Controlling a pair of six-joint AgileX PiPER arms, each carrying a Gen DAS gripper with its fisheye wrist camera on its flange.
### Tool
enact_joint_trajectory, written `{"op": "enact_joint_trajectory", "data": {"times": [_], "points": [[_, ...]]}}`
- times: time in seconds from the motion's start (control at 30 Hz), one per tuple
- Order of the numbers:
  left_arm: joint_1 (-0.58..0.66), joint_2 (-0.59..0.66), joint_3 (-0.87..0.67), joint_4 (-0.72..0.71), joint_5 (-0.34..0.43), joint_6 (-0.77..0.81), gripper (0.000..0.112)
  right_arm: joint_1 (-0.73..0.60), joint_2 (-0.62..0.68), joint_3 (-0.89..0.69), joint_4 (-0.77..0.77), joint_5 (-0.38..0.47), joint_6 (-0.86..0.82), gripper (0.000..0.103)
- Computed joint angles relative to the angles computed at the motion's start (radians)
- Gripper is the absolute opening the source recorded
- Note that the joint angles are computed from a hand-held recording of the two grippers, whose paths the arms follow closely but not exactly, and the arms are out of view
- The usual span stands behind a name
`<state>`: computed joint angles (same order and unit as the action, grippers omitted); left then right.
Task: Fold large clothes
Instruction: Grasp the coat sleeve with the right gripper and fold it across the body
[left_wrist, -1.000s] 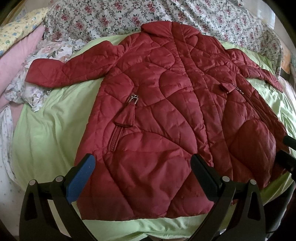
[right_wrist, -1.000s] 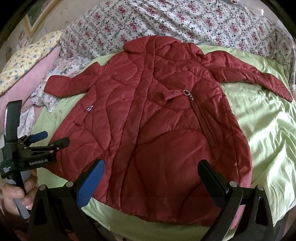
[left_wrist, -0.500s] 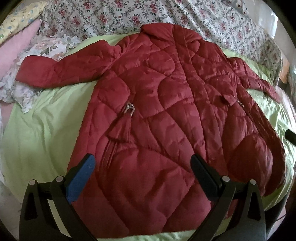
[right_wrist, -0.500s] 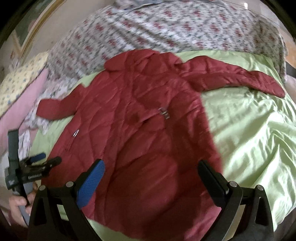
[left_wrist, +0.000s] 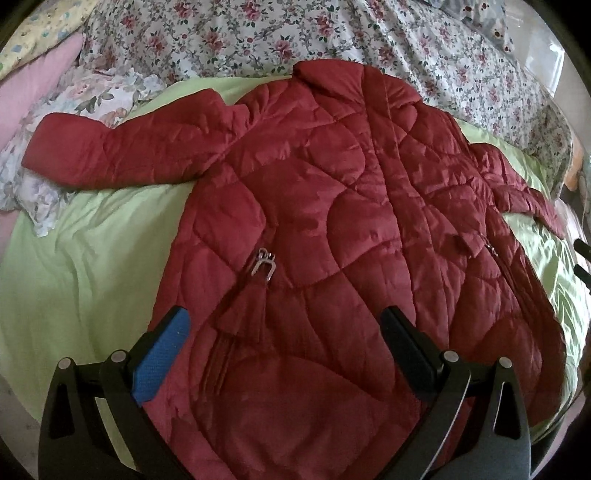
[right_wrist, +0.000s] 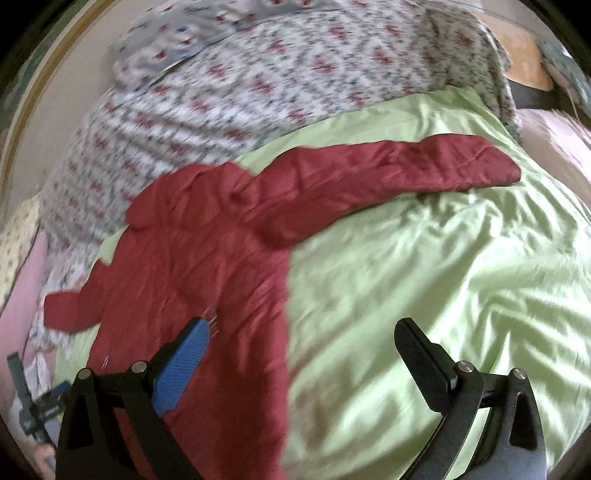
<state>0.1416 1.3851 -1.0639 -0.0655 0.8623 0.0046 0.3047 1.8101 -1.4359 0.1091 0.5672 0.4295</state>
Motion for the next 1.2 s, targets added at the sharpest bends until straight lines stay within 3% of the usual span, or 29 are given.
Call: {"op": "enact_joint_trajectory", "data": {"times": [0.2,0.43,0.57,0.77,0.97,1.03,1.1,1.2], "points": [[0.001,0.036,-0.03,-0.034,-0.016,0.019,0.103,-0.152,0.135,-0.095,0.038,-0.055,-0.021,0.097],[-0.029,0.085,-0.047,-0.002,-0.018,-0.015,0.103,-0.283,0.32,-0.237,0.207,-0.118,-0.093,0.068],[-0.041,0.102,-0.041,0.009,-0.023,-0.026,0.103,-0.337,0.404,-0.303,0.322,-0.135,-0.143,0.061],[-0.059,0.129,-0.043,0.04,-0.024,-0.049,0.103,-0.369,0.494,-0.416,0.363,-0.119,-0.156,0.055],[-0.061,0.142,-0.037,0.046,-0.037,-0.051,0.103,-0.37,0.536,-0.507,0.276,-0.114,-0.092,0.032],[-0.058,0.145,-0.039,0.038,-0.04,-0.046,0.103,-0.363,0.537,-0.525,0.266,-0.107,-0.1,0.019],[-0.05,0.15,-0.045,0.022,-0.033,-0.033,0.103,-0.344,0.527,-0.545,0.224,-0.095,-0.101,0.015],[-0.024,0.156,-0.051,-0.06,-0.026,0.038,0.103,-0.318,0.505,-0.55,0.278,-0.096,-0.216,0.011]]}}
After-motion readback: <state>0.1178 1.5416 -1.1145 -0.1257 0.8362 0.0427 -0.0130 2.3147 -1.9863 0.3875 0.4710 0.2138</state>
